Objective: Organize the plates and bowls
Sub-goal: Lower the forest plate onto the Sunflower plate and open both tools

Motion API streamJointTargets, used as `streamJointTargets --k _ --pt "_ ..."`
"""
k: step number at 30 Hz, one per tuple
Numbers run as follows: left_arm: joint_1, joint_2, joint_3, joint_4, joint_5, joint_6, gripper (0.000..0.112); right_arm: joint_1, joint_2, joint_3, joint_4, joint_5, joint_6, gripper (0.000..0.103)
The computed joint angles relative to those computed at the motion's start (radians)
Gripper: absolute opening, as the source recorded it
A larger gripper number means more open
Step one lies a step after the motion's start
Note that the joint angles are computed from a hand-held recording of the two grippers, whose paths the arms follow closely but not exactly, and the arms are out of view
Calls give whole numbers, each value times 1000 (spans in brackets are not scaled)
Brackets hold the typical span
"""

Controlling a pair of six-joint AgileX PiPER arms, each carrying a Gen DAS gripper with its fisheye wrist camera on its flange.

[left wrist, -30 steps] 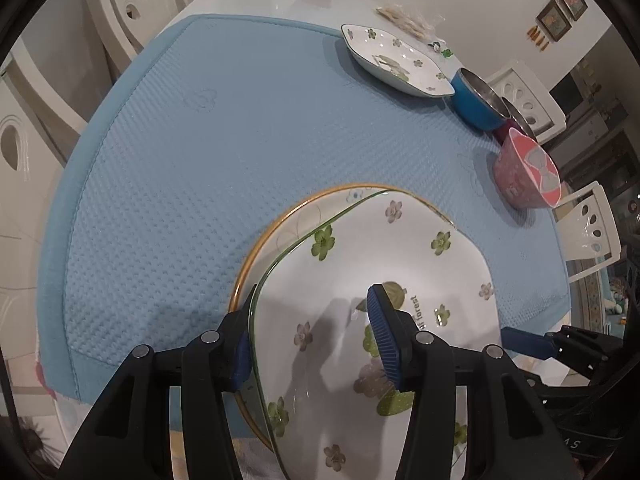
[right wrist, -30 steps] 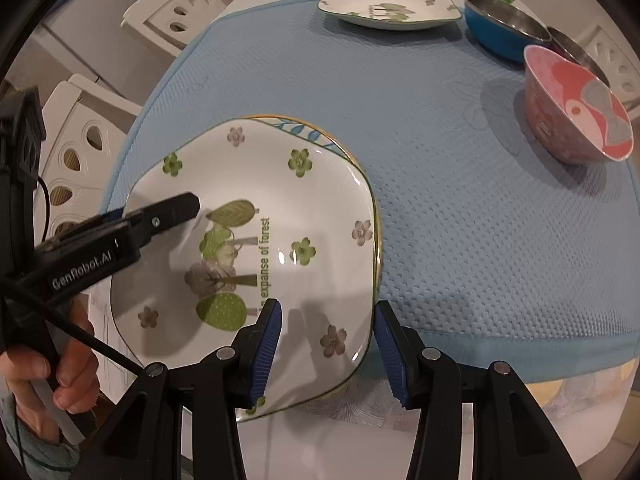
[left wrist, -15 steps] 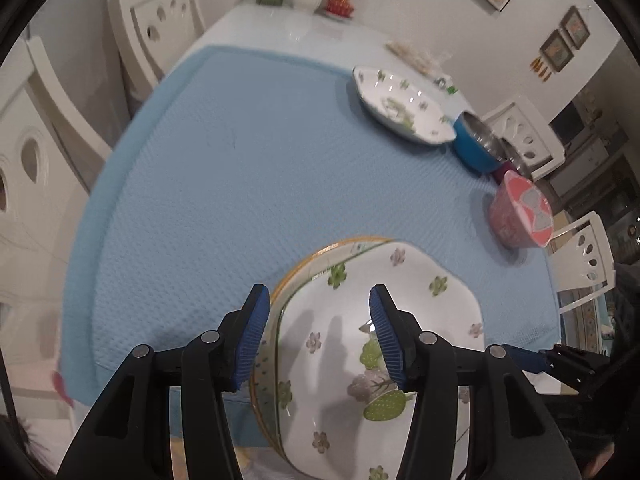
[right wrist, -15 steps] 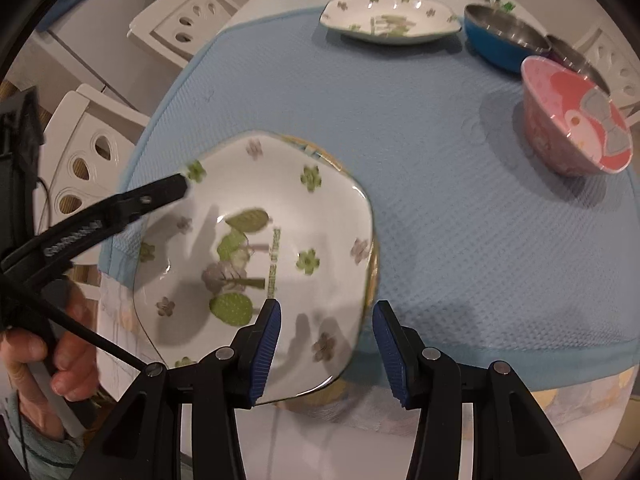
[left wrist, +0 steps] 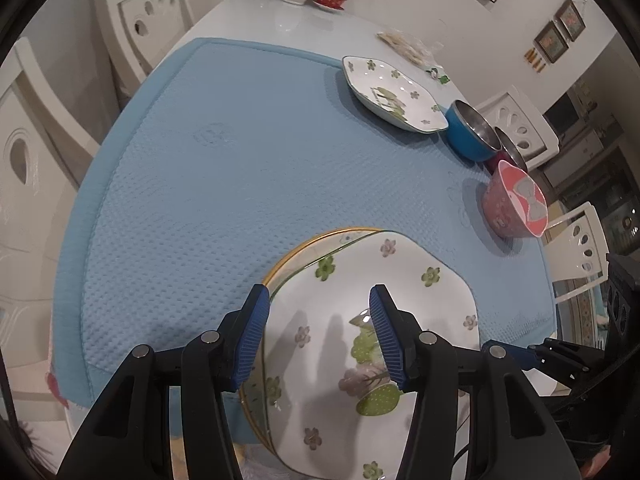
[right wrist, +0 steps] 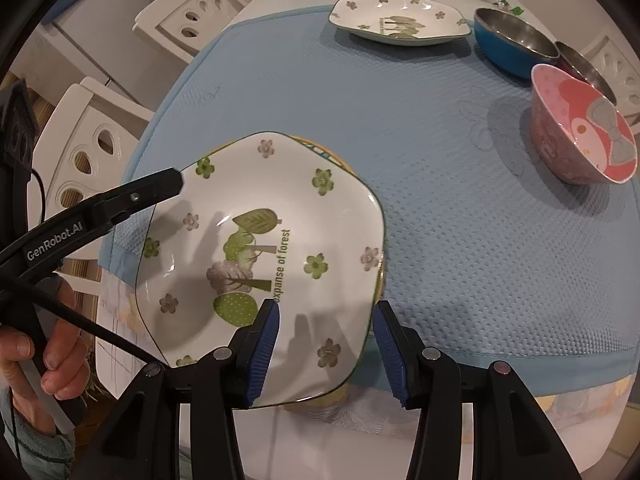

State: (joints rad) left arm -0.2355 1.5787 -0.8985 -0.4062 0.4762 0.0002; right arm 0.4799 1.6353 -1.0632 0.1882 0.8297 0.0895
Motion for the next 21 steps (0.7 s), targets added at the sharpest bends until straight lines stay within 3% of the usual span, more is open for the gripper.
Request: streamJointTargets --k 16,21 --pt "43 76 -106 -70 37 100 50 -57 60 -90 27 26 -9 47" --pt "67 117 -168 -56 60 110 50 -80 63 -115 54 -7 -13 47"
